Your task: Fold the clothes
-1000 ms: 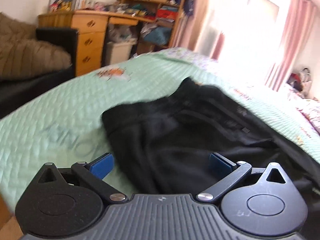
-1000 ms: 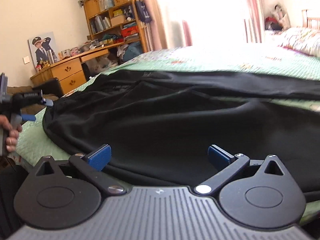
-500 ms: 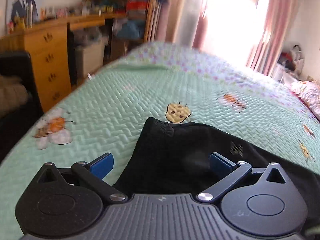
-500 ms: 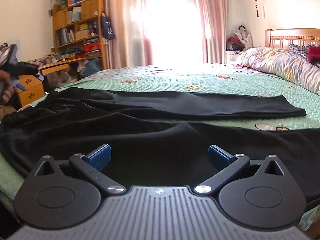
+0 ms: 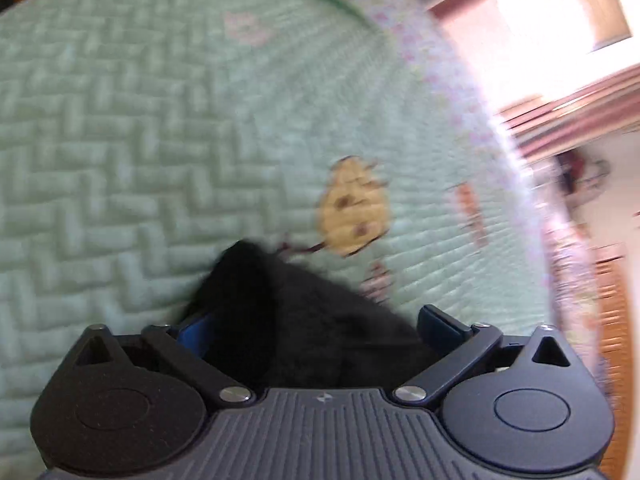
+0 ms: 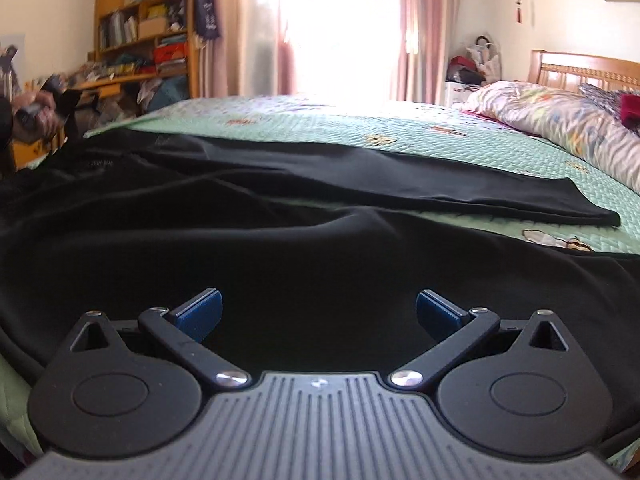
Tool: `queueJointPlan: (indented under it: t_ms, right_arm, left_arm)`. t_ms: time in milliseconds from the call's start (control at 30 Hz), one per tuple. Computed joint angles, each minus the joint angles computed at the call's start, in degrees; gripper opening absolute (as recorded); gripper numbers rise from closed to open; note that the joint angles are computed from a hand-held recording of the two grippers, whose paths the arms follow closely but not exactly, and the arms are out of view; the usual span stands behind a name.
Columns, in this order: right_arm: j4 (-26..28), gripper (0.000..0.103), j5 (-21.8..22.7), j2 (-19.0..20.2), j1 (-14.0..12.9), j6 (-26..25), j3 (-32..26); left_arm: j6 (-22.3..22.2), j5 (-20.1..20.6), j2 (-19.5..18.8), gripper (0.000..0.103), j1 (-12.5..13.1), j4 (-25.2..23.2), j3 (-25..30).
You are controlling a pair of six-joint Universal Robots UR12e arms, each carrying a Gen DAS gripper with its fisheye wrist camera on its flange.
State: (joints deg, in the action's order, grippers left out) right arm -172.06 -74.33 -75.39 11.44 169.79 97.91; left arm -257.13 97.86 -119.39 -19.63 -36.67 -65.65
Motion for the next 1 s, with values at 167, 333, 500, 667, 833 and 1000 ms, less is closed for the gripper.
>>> queueJointPlan:
  t_ms: [167, 333, 500, 667, 833, 1000]
  right_arm:
    - [0.06, 0.103, -0.67, 0.15, 0.42, -0.83, 0.14]
    - [0.01, 0.103, -0.85, 0.2, 0.47, -0.45, 0.2]
    - [0.02, 0.103, -0.72, 0.27, 0.49, 0.03, 0.12]
    - [0.18, 0.103, 0.1, 0.12, 0.24, 0.26, 0.23]
    - [0.51, 0.103, 1.19, 0.1, 0.05, 0.69, 0.18]
    - [1.34, 0.103, 1.84, 0.16, 0.02, 0.96, -0.15]
  left_arm:
    - [3.97, -0.45, -1.44, 0.07, -0.03, -0.27, 2.11]
    - [11.25, 8.75, -3.82, 0.012, -1.87, -10.39, 8.76]
    - [23.25, 19.17, -6.9, 0.009, -5.51, -5.83, 15.19]
    - [22.58, 23.65, -9.3, 0.009, -5.92, -7.36, 21.18]
    - [18.27, 22.73, -12.64, 0.013, -4.09, -25.06, 28.9]
    - [12.28, 18.61, -10.36, 0.039, -3.35, -27.07, 22.93]
